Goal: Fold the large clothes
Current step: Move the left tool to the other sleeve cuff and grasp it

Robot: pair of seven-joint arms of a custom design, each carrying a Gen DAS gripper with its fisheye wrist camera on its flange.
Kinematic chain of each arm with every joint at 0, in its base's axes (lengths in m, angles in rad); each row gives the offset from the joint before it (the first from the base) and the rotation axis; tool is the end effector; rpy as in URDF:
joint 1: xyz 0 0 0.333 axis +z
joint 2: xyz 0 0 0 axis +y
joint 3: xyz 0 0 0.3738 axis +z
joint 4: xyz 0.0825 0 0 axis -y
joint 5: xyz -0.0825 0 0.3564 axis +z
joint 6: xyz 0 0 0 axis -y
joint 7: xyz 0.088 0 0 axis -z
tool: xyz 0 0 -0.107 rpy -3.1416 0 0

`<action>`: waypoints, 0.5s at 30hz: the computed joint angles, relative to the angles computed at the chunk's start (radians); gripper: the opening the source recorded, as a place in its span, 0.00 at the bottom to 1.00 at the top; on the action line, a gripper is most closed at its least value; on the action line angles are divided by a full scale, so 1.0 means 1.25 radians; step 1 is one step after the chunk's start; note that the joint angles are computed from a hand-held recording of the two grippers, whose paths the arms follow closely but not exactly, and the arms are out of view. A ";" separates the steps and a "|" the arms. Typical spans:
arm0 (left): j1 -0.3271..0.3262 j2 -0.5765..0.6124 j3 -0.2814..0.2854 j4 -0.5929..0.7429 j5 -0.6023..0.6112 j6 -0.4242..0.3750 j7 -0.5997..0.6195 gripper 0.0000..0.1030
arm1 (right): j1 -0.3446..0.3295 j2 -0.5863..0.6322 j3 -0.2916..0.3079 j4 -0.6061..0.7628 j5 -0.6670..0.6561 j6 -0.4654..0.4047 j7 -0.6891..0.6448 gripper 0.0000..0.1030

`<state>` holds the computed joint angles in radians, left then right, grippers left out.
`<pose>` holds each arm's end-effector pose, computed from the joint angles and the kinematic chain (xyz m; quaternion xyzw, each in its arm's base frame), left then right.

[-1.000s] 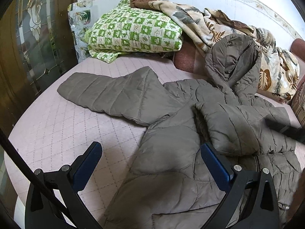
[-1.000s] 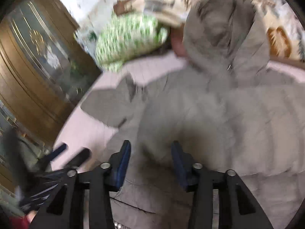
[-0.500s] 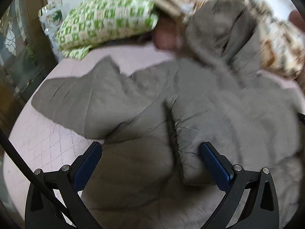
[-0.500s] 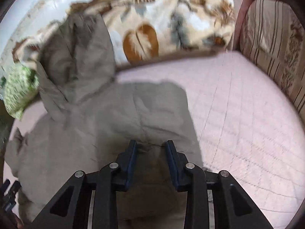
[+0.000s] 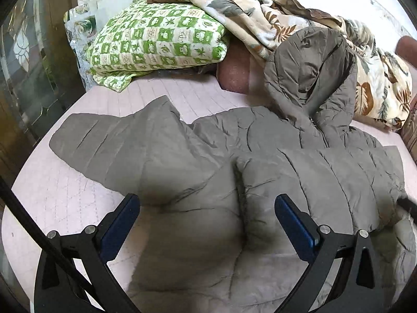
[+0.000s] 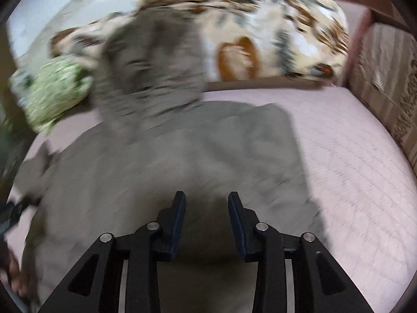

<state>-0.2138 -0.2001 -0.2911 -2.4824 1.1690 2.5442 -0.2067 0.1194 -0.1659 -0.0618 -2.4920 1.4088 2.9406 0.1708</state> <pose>0.3766 -0.2266 0.4547 -0.7471 0.5308 -0.2224 0.3327 0.4351 -0.0399 0.4539 -0.6918 0.6067 -0.1895 0.3427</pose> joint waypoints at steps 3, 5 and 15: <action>0.009 -0.030 0.010 -0.026 -0.009 0.000 0.012 1.00 | 0.030 -0.058 0.016 -0.072 0.033 -0.017 -0.061 0.38; 0.023 -0.053 0.023 -0.051 -0.014 0.008 0.025 1.00 | 0.042 -0.069 0.031 -0.106 0.066 -0.013 -0.097 0.44; 0.214 -0.201 0.149 -0.193 0.025 0.140 0.046 1.00 | 0.066 -0.114 0.023 -0.103 0.181 -0.048 -0.254 0.48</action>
